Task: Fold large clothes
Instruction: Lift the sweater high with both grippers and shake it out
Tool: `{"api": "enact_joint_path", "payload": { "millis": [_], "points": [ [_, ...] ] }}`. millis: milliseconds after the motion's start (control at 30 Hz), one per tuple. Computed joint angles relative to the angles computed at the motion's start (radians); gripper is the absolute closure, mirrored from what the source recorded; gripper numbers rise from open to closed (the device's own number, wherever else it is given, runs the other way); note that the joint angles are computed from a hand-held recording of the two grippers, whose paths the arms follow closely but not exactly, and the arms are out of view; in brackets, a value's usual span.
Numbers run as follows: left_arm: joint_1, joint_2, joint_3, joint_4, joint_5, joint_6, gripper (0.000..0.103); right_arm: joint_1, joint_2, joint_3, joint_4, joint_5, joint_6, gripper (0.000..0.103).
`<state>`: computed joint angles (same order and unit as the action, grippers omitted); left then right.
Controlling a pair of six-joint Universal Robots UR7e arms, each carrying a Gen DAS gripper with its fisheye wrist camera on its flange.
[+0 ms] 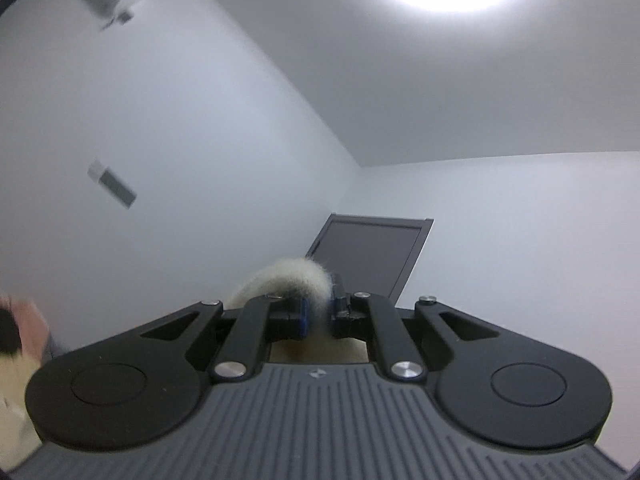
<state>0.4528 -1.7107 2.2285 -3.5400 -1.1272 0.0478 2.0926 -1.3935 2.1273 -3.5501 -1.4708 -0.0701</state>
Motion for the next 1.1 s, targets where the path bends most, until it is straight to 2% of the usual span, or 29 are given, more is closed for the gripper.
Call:
{"api": "enact_joint_path", "payload": {
  "millis": [167, 333, 433, 567, 667, 767, 900, 967, 1100],
  "points": [
    [-0.085, -0.010, -0.129, 0.122, 0.099, 0.031, 0.092, 0.094, 0.047, -0.168, 0.095, -0.060, -0.033, 0.089],
    [-0.031, 0.041, -0.226, 0.202, 0.119, -0.015, 0.092, 0.115, 0.135, -0.289, 0.120, -0.137, -0.052, 0.089],
    [0.064, 0.110, -0.256, 0.226, 0.123, -0.016, 0.092, 0.076, 0.188, -0.316, 0.112, -0.179, -0.050, 0.089],
    [0.241, 0.234, -0.272, 0.193, 0.061, 0.053, 0.091, -0.007, 0.269, -0.333, 0.107, -0.226, -0.058, 0.089],
    [0.378, 0.343, -0.311, 0.168, -0.014, 0.047, 0.091, -0.077, 0.356, -0.366, 0.096, -0.255, -0.095, 0.089],
    [0.522, 0.485, -0.413, 0.168, -0.097, 0.057, 0.091, -0.147, 0.467, -0.441, 0.089, -0.268, -0.116, 0.089],
    [0.681, 0.661, -0.596, 0.269, -0.186, 0.003, 0.091, -0.238, 0.642, -0.604, 0.138, -0.291, -0.121, 0.089],
    [0.745, 0.737, -0.697, 0.341, -0.226, -0.018, 0.091, -0.275, 0.712, -0.684, 0.179, -0.286, -0.117, 0.089],
    [0.836, 0.871, -0.891, 0.489, -0.250, 0.009, 0.091, -0.340, 0.829, -0.825, 0.281, -0.287, -0.111, 0.089]
  ]
}}
